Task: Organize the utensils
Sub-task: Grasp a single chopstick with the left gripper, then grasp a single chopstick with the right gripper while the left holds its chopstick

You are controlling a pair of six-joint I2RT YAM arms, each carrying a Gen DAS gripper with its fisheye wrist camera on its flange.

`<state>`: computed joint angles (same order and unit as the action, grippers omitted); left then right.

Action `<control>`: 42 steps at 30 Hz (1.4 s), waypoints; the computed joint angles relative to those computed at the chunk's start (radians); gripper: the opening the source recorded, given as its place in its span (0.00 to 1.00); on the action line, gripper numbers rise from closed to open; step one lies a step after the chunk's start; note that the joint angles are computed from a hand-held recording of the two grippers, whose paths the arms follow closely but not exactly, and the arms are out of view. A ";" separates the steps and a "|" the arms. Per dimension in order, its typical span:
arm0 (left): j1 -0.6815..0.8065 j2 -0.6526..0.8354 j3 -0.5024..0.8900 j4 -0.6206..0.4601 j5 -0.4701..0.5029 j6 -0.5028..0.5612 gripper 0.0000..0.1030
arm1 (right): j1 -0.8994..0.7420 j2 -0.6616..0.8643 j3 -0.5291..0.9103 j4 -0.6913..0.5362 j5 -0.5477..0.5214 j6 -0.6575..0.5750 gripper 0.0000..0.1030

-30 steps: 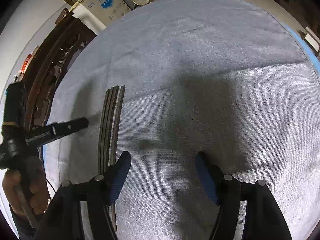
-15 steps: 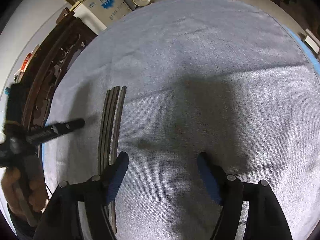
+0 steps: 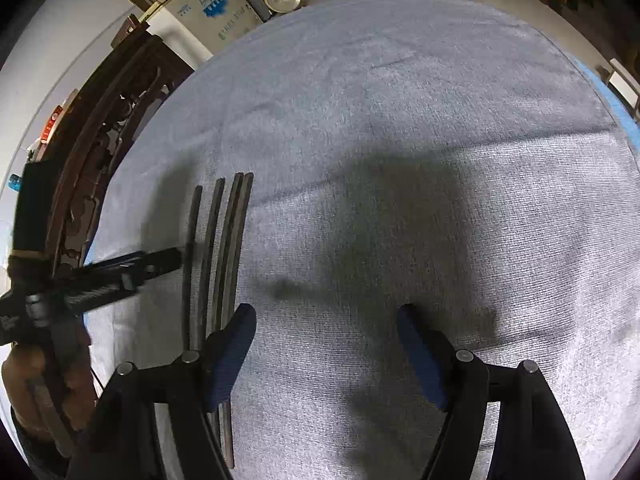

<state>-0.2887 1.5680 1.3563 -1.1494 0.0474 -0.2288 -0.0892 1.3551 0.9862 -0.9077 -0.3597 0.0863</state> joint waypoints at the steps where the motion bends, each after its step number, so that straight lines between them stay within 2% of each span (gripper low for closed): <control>1: 0.036 -0.024 -0.002 -0.014 0.021 0.025 0.68 | 0.003 0.002 0.002 -0.001 0.000 0.001 0.74; 3: 0.043 -0.029 0.014 -0.041 0.047 0.033 0.68 | 0.006 0.006 0.007 -0.003 -0.006 0.006 0.75; 5: 0.003 -0.001 0.039 -0.045 0.037 -0.003 0.68 | 0.016 0.008 0.012 -0.003 0.000 0.014 0.75; 8: -0.004 0.116 0.122 -0.025 0.064 -0.020 0.68 | 0.029 0.012 0.019 -0.007 0.003 0.018 0.75; 9: -0.013 0.117 0.128 -0.031 0.060 -0.032 0.66 | 0.038 0.016 0.025 -0.008 0.005 0.018 0.75; 10: -0.005 0.089 0.093 -0.029 0.053 -0.029 0.57 | 0.043 0.020 0.031 -0.010 0.004 0.018 0.75; 13: -0.106 0.150 0.147 -0.016 0.043 -0.097 0.40 | 0.073 0.051 0.073 -0.009 -0.009 0.035 0.73; 15: -0.147 0.200 0.195 -0.031 0.020 -0.101 0.34 | 0.102 0.089 0.114 -0.019 -0.012 0.045 0.65; 17: -0.169 0.237 0.248 -0.049 -0.015 -0.102 0.33 | 0.120 0.129 0.149 -0.028 -0.013 0.063 0.57; 19: -0.174 0.240 0.253 -0.059 -0.035 -0.112 0.26 | 0.146 0.158 0.174 -0.029 0.003 0.085 0.56; 22: -0.198 0.290 0.298 -0.064 -0.041 -0.142 0.25 | 0.187 0.206 0.208 -0.040 0.018 0.113 0.54; 25: -0.189 0.342 0.361 -0.082 0.025 -0.188 0.24 | 0.202 0.224 0.212 -0.028 0.021 0.133 0.52; 29: -0.218 0.413 0.467 -0.127 -0.006 -0.208 0.24 | 0.200 0.212 0.191 -0.012 0.017 0.147 0.51; 31: -0.249 0.461 0.544 -0.168 -0.027 -0.224 0.28 | 0.196 0.202 0.183 -0.011 0.015 0.146 0.51; 33: -0.218 0.500 0.525 -0.115 -0.025 -0.184 0.32 | 0.182 0.187 0.162 -0.010 0.004 0.140 0.51; 34: -0.227 0.518 0.553 -0.133 -0.037 -0.182 0.32 | 0.175 0.182 0.155 -0.010 -0.001 0.134 0.51; 35: -0.232 0.532 0.572 -0.144 -0.044 -0.184 0.30 | 0.167 0.177 0.151 -0.013 -0.003 0.127 0.51; 37: -0.231 0.558 0.609 -0.178 -0.064 -0.176 0.07 | 0.146 0.174 0.157 -0.032 -0.010 0.109 0.51; 38: -0.224 0.558 0.593 -0.165 -0.037 -0.176 0.06 | 0.138 0.172 0.157 -0.038 -0.010 0.101 0.51; 40: -0.182 0.562 0.608 -0.204 0.030 -0.159 0.05 | 0.129 0.177 0.165 -0.048 -0.007 0.092 0.51; 42: -0.171 0.566 0.620 -0.239 0.034 -0.142 0.05 | 0.137 0.196 0.185 -0.057 0.000 0.097 0.51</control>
<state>-0.4601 2.1337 1.9759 -1.3879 0.0818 -0.3707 0.0481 1.5513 1.1708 -0.9648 -0.3601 0.1831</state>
